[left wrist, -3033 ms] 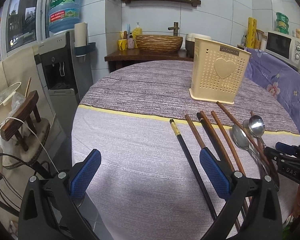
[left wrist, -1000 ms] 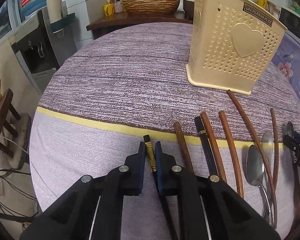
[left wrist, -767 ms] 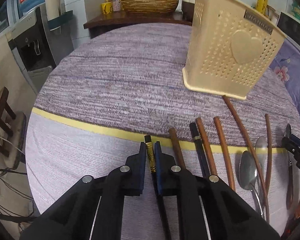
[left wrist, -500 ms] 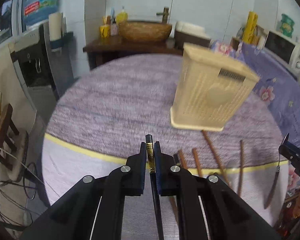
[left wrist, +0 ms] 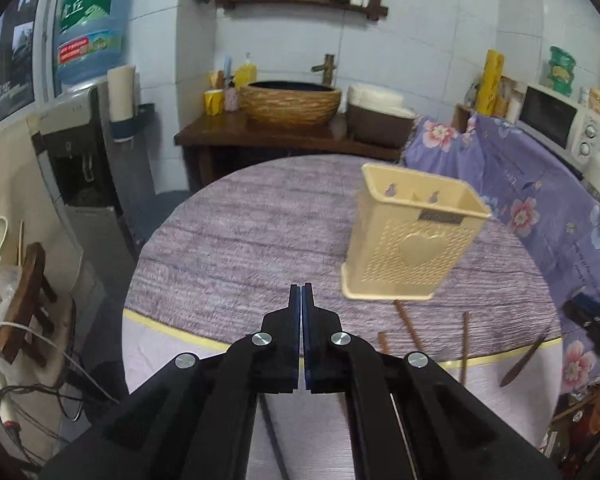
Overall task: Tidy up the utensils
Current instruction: 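Lift the ladle with the right gripper while the left grasps the yellow-tipped black chopstick, then carry the ladle and black chopstick over the cream caddy and lower both in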
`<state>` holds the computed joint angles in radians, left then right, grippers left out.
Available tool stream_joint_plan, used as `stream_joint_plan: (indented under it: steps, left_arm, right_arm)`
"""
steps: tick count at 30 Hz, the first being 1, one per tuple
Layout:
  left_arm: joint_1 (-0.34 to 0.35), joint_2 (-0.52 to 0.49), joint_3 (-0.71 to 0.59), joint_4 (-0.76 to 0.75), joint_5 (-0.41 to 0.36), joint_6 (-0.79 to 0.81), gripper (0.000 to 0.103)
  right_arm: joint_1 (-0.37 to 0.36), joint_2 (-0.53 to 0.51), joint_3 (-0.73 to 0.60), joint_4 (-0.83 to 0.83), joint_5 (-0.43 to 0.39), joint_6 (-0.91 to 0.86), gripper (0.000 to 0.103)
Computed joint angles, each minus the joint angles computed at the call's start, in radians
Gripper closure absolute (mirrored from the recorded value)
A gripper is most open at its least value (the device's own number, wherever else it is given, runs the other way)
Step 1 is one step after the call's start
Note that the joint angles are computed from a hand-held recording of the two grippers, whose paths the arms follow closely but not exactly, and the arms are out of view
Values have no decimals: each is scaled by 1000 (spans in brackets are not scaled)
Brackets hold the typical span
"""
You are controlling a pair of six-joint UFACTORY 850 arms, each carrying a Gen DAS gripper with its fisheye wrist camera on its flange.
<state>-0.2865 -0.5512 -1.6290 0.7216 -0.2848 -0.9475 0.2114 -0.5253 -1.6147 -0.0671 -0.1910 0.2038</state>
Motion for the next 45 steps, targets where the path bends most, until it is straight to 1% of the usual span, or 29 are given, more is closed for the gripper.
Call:
stream_joint_plan:
  steps: [1,2,3,4,5,8,10,11,12,13,14,15,16,17,19,20,21,25,28,30,34,36,38,40,43,45]
  left_arm:
    - [1,-10,-2,27,-29,-28,92]
    - [2,-22,-5,35,-53,-37,83]
    - [4,-32,-4,50,-73,-58,61]
    - [5,-43,-1,80,-91,-94,49]
    - [5,-55,-1,94,-111,-110,49]
    - [12,-101,-20,-19,-146,1,50]
    - [11,-132,-37,-27,-172,3,50]
    - [13,-153,-51,-53,-182,17,52]
    - [16,-165,-59,-80,-184,33,58]
    - [19,-179,-69,-93,-187,36,60]
    - [19,-181,-65,-63,-174,2,60]
    - [19,-188,-72,-28,-181,-35,61]
    - [20,-191,-77,-34,-176,-33,67]
    - [25,-198,-92,-78,-175,7,70]
    - [24,-223,-135,-107,-197,48,85]
    - [23,-234,-153,-106,-207,54,87]
    - [22,-242,-165,-107,-213,57,93]
    - [23,-264,-202,-124,-230,84,95]
    - [31,-256,-197,-179,-203,124,95]
    - [28,-232,-173,-133,-175,78,95]
    - [27,-141,-98,-79,-75,16,95]
    - [26,-85,-58,20,-26,-77,95]
    - [23,-26,-14,176,14,-224,95]
    - [24,9,6,276,38,-317,95]
    - [29,47,30,386,75,-435,95]
    - [27,60,46,487,84,-539,95]
  right_arm:
    - [1,1,3,-9,4,8,56]
    - [2,2,7,-29,10,28,56]
    - [2,6,13,-38,15,37,56]
    - [2,6,14,-42,17,43,56]
    - [2,8,15,-37,17,38,56]
    - [3,6,15,-49,19,44,56]
    - [4,8,17,-60,22,59,56]
    - [4,9,19,-63,23,62,56]
    - [4,9,20,-61,23,58,56]
    - [4,10,21,-63,24,58,56]
    - [3,11,22,-59,23,54,56]
    - [2,12,23,-51,23,47,56]
    - [2,12,23,-47,24,43,56]
    - [1,12,23,-46,24,42,56]
    - [1,11,23,-40,27,39,56]
    - [1,13,25,-47,28,47,56]
    - [1,12,25,-52,29,52,56]
    - [1,11,25,-58,31,62,56]
    - [1,10,24,-60,32,60,56]
    - [0,10,24,-50,33,49,56]
    - [0,10,22,-34,31,35,56]
    - [-1,12,25,-10,34,13,56]
    - [-1,15,30,-5,38,8,56]
    - [-2,17,32,12,39,-7,56]
    - [-3,18,34,36,42,-31,56]
    - [-5,19,35,73,42,-67,56]
